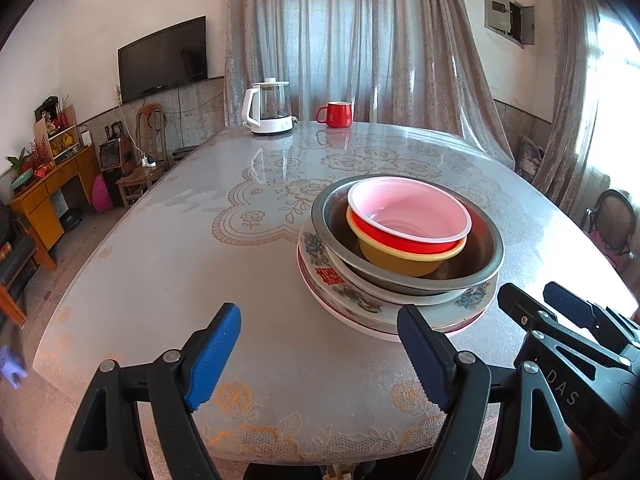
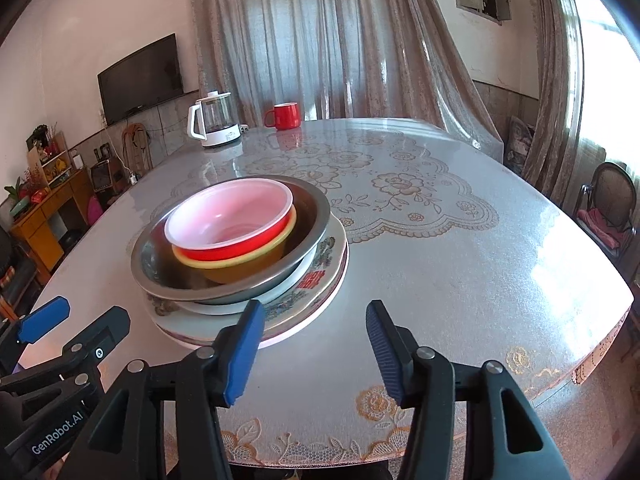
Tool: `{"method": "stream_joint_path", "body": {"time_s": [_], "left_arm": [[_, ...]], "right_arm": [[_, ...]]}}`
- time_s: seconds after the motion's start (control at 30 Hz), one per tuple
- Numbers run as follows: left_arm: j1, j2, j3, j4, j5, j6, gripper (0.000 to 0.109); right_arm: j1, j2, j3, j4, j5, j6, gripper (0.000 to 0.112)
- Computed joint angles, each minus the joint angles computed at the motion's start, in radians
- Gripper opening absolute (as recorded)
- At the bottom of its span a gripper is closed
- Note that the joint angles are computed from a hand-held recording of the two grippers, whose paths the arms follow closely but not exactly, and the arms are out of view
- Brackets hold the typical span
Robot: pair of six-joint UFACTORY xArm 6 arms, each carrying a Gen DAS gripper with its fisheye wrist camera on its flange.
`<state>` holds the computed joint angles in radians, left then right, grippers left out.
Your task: Organize plates and bowls
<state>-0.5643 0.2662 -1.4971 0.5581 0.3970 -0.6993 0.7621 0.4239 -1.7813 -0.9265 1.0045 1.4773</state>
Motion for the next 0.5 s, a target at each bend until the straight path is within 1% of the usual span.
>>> {"method": "stream_joint_path", "body": {"time_s": [0.17, 0.27, 0.33, 0.5], "left_arm": [[0.003, -0.005, 0.013, 0.018, -0.01, -0.025, 0.086], [0.003, -0.007, 0.016, 0.01, -0.012, -0.021, 0.087], [0.003, -0.009, 0.021, 0.013, -0.016, -0.024, 0.09], [0.006, -0.009, 0.022, 0.015, -0.019, -0.029, 0.091]], "right_arm": [[0.002, 0.018, -0.024, 0.015, 0.002, -0.019, 0.056], [0.003, 0.02, -0.025, 0.023, -0.005, -0.029, 0.056], [0.004, 0.024, -0.029, 0.026, -0.008, -0.039, 0.056], [0.005, 0.029, -0.033, 0.033, -0.012, -0.049, 0.056]]}}
